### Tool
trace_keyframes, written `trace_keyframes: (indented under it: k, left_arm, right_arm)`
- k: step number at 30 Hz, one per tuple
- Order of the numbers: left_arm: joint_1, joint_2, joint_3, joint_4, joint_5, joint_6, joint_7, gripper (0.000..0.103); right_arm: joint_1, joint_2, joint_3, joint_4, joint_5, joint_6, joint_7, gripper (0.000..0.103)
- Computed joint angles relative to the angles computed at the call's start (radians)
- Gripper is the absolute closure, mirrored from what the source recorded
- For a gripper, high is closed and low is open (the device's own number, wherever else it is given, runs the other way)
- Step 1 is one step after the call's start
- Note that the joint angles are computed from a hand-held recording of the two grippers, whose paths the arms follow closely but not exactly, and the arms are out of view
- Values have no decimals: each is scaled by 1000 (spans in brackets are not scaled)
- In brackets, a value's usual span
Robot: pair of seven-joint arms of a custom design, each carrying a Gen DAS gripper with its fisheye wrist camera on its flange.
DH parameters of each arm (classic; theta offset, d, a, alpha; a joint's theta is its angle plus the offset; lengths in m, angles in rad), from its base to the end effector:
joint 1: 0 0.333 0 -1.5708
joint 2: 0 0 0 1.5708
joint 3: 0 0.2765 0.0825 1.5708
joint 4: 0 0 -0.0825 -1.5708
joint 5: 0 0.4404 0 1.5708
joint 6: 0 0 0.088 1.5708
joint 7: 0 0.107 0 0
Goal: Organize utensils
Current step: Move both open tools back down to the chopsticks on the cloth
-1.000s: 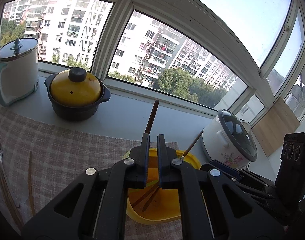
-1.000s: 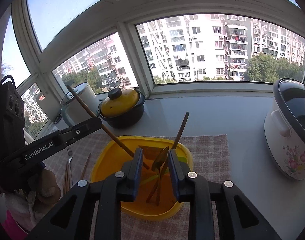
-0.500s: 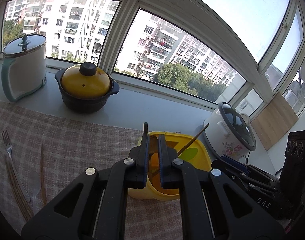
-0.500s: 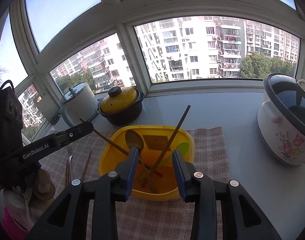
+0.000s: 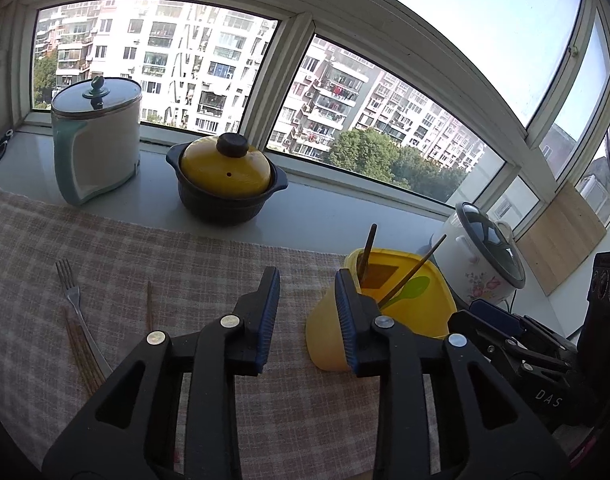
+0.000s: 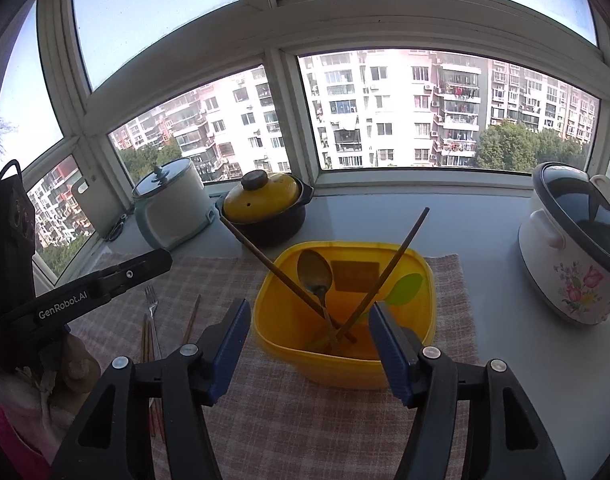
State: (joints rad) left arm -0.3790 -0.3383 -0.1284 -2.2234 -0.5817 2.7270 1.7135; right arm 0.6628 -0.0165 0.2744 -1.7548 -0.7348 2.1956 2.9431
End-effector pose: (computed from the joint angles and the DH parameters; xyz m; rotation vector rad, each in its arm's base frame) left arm 0.5034 -0.2622 0.5512 -1.6841 2.1232 -1.3107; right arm 0.4053 0.5135 0.5703 -1.5946 1.8186 -0.6178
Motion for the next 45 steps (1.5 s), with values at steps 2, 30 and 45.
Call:
trace_keyframes:
  k: [2,30,45]
  left_arm:
    - [11,-22,6,-22,16,-7,2,69]
    - [224,-121,89,-219,244,-216,-66,66]
    - [256,2,67,-158,195,-295,-20,77]
  right_arm:
    - [6,22,3,24,-8,-6,3,36]
    - [211,433,-116,455,43,3,-176,0]
    - [218,757,-154,814,480,-92,-431,39]
